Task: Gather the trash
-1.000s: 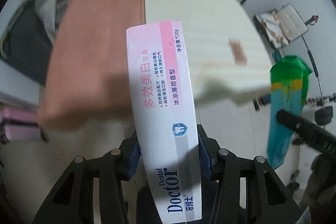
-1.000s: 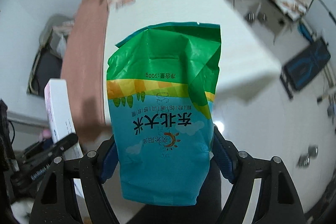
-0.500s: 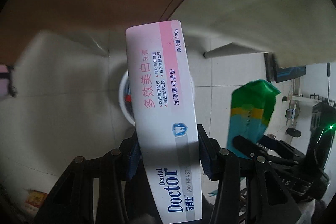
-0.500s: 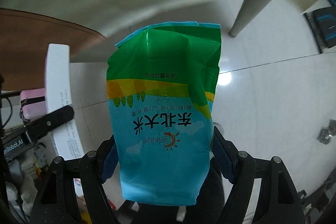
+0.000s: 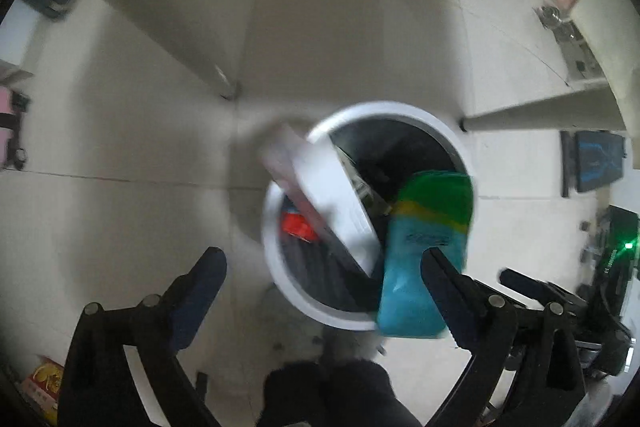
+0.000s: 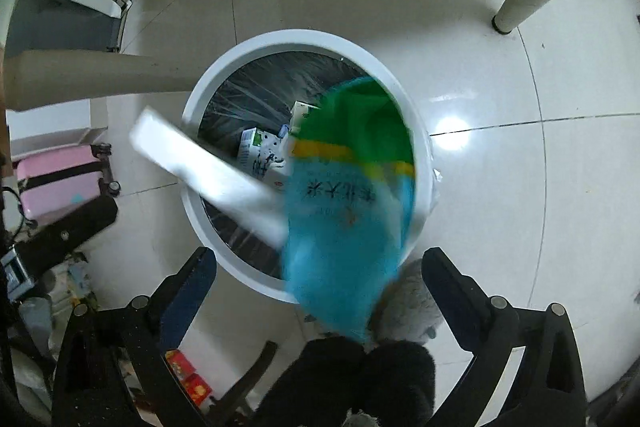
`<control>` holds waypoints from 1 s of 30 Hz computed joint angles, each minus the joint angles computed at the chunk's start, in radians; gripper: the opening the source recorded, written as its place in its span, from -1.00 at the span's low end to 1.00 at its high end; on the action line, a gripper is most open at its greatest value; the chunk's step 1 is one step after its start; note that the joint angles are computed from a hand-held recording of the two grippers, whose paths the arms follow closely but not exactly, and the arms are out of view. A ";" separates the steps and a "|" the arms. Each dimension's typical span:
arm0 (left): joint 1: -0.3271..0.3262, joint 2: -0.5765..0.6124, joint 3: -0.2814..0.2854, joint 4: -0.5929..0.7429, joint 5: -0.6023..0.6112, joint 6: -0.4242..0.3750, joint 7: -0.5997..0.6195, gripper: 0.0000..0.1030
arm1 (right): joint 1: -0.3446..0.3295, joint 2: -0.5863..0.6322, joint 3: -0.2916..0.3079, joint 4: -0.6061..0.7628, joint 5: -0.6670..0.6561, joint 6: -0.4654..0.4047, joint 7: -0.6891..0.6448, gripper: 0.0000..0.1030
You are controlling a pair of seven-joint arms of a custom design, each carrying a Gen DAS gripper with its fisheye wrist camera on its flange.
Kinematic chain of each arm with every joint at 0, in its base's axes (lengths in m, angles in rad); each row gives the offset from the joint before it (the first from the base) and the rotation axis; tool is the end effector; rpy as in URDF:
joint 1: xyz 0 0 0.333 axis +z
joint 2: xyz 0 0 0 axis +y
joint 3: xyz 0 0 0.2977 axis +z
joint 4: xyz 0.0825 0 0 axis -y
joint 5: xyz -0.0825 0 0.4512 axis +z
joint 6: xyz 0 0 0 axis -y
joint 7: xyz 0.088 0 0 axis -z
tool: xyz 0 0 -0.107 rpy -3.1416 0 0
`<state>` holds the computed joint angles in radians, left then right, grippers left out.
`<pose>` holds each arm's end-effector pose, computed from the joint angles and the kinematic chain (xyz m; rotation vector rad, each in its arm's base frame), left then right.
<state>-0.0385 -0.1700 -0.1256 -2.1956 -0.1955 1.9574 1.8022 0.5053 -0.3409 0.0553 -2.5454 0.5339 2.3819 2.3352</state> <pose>0.5441 -0.1036 0.4036 1.7547 -2.4118 0.1021 0.4189 0.2675 0.3514 -1.3871 2.5187 0.5195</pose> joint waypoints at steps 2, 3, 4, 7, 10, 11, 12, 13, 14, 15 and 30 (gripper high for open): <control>0.005 -0.029 0.001 -0.028 0.021 0.024 -0.008 0.93 | -0.004 -0.029 0.011 -0.027 -0.030 -0.003 0.019 1.00; 0.006 -0.046 0.002 -0.034 0.022 0.016 -0.011 0.93 | -0.013 -0.046 0.021 -0.024 -0.074 -0.032 0.045 1.00; 0.006 -0.063 -0.002 -0.038 0.029 0.007 -0.027 0.93 | -0.018 -0.047 0.026 -0.011 -0.107 -0.054 0.064 1.00; 0.004 -0.107 -0.010 -0.050 0.048 -0.021 -0.058 0.93 | -0.042 -0.046 0.043 0.050 -0.222 -0.157 0.130 1.00; 0.004 -0.169 -0.010 -0.064 0.075 -0.069 -0.065 0.93 | -0.055 -0.089 0.049 0.088 -0.304 -0.294 0.176 1.00; 0.007 -0.190 -0.007 -0.061 0.081 -0.094 -0.064 0.93 | -0.053 -0.098 0.051 0.108 -0.313 -0.332 0.191 1.00; 0.010 -0.208 -0.004 -0.053 0.084 -0.127 -0.063 0.93 | -0.055 -0.090 0.047 0.136 -0.322 -0.364 0.194 1.00; 0.010 -0.228 -0.005 -0.043 0.084 -0.162 -0.070 0.93 | -0.055 -0.106 0.047 0.154 -0.331 -0.410 0.203 1.00; 0.012 -0.250 -0.001 -0.035 0.083 -0.192 -0.066 0.93 | -0.054 -0.122 0.047 0.170 -0.338 -0.447 0.207 1.00; 0.015 -0.268 0.003 -0.020 0.087 -0.222 -0.059 0.93 | -0.054 -0.138 0.049 0.188 -0.346 -0.484 0.212 1.00; 0.025 -0.329 0.037 0.403 0.018 -0.650 0.007 0.93 | -0.062 -0.218 0.086 0.707 -0.382 -0.963 0.335 1.00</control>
